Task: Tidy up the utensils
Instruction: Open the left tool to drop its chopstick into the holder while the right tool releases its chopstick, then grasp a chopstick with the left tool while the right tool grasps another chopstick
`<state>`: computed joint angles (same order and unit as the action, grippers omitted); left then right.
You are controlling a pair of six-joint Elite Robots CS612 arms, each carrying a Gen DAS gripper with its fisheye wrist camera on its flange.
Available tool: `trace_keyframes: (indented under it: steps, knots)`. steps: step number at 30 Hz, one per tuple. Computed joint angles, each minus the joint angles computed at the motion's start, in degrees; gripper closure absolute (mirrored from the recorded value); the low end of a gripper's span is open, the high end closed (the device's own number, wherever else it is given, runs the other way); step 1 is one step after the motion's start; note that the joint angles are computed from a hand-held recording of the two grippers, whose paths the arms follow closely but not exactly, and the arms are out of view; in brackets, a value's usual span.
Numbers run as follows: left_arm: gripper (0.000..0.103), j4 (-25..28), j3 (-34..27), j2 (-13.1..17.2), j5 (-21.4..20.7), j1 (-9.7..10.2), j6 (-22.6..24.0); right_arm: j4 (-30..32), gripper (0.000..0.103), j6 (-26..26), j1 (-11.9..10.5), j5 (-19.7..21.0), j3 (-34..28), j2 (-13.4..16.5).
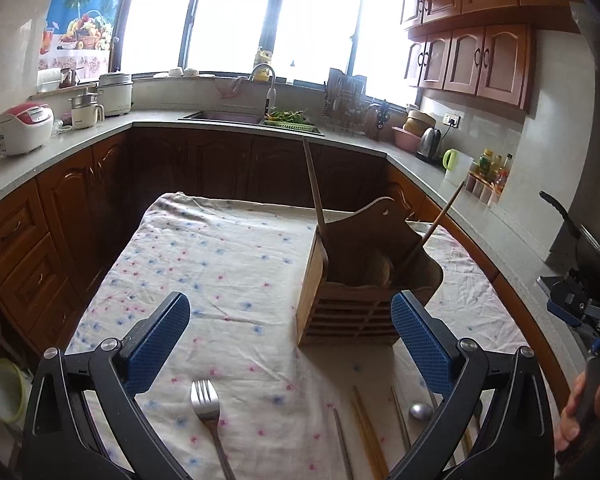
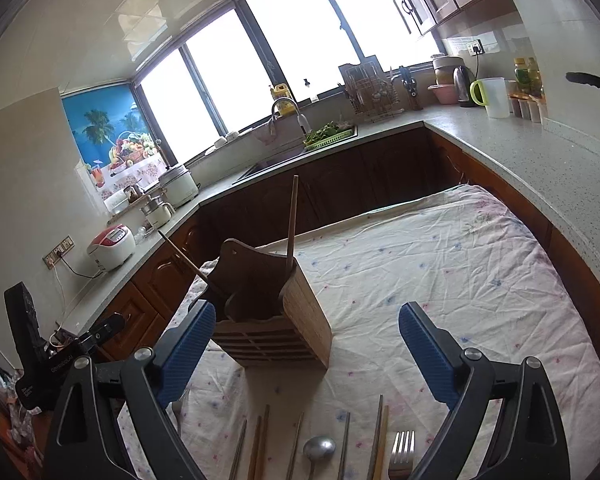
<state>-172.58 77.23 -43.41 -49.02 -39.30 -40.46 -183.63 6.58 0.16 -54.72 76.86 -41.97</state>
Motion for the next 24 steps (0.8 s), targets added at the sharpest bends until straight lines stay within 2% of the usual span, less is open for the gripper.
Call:
trace_keyframes:
  steps: [2, 4, 10, 13, 16, 19, 24]
  knots:
    - [0.000, 2.5, 0.9, -0.6, 1.4, -0.84, -2.5, -0.5, 0.009, -1.1, -0.6, -1.0, 3.0, -1.2]
    - [0.000, 2.3, 2.0, -1.0, 0.8, -1.49, -3.7, -0.9, 0.009, -1.9, -1.1, -2.4, 5.9, -2.4]
    - [0.000, 7.1, 3.4, -1.2, 1.5, -3.63, -8.8, -2.2, 0.009, -3.2, -2.5, -5.6, 12.5, -5.1]
    - [0.000, 9.5, 3.6, -1.2, -0.9, -3.96, -11.6, -2.3, 0.009, -3.8, -2.9, -6.4, 14.6, -5.8]
    - [0.000, 12.1, 3.3, -1.0, -3.2, -4.22, -11.0, -1.9, 0.009, -4.3, -3.1, -6.5, 15.8, -6.2]
    - [0.000, 12.3, 3.4, -0.9, -5.1, -4.37, -9.8, -1.6, 0.009, -5.4, -3.0, -6.5, 16.5, -6.2]
    - [0.000, 14.1, 3.2, -0.6, -7.6, -4.06, -12.0, -1.5, 0.010, -6.2, -2.6, -6.8, 16.9, -6.1]
